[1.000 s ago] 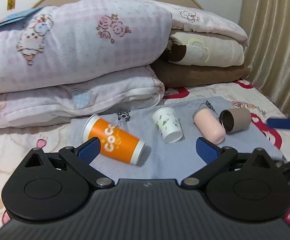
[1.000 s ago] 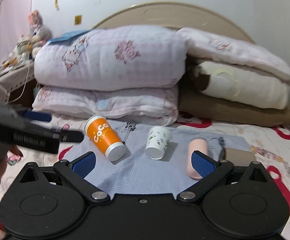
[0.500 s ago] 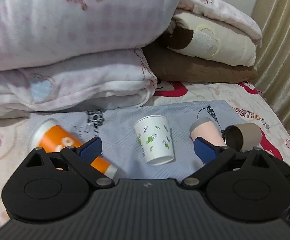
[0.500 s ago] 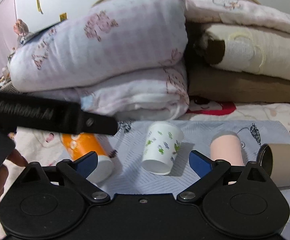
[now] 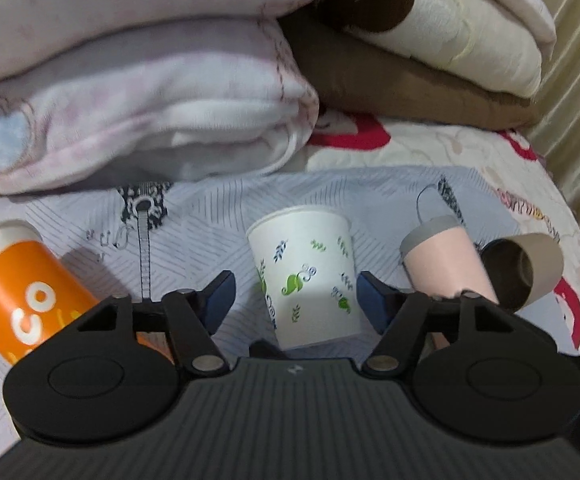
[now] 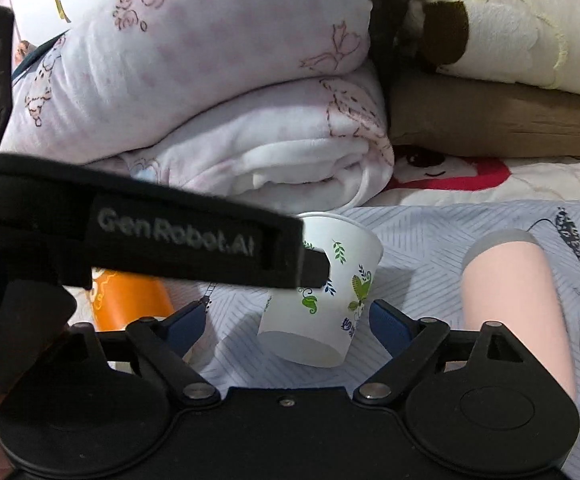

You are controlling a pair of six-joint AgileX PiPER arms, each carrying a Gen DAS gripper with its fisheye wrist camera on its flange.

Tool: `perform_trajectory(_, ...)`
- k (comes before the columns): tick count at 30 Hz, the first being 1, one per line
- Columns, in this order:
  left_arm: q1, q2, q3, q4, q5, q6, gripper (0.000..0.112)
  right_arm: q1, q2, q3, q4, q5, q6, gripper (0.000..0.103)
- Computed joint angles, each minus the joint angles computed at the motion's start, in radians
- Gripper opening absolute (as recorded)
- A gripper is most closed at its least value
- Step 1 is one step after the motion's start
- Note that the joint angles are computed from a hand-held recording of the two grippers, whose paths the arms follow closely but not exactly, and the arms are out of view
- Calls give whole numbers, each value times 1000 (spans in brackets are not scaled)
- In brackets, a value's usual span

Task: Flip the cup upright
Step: 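Move the left tool toward the white leaf-print cup while the right tool approaches it, then close the left gripper on the white cup's side near its rim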

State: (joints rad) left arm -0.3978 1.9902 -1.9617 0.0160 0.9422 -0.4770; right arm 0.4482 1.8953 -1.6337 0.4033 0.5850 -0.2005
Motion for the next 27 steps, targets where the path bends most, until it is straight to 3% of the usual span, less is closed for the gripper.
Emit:
perform_trajectory(4, 36, 9, 24, -106, -32, 0, 60, -5, 36, -33, -34, 21, 63, 78)
perform_trajectory(6, 44, 12, 30, -157, -44, 29, 51, -14, 42, -35, -26, 26, 73, 75)
perform_trajectory(8, 40, 6, 50, -163, -63, 25, 50, -22, 44, -39, -25, 42, 81, 67)
perform_trajectory(17, 21, -70, 108, -120, -32, 0, 50, -27, 5, -2, 64, 67, 34, 66)
perform_trajectory(21, 4, -136, 161, -101, -7, -33, 50, -6, -55, 48, 45, 84, 100, 66)
perform_trajectory(27, -30, -273, 278, -117, 34, -63, 49, -1, -164, 100, 50, 195, 108, 66)
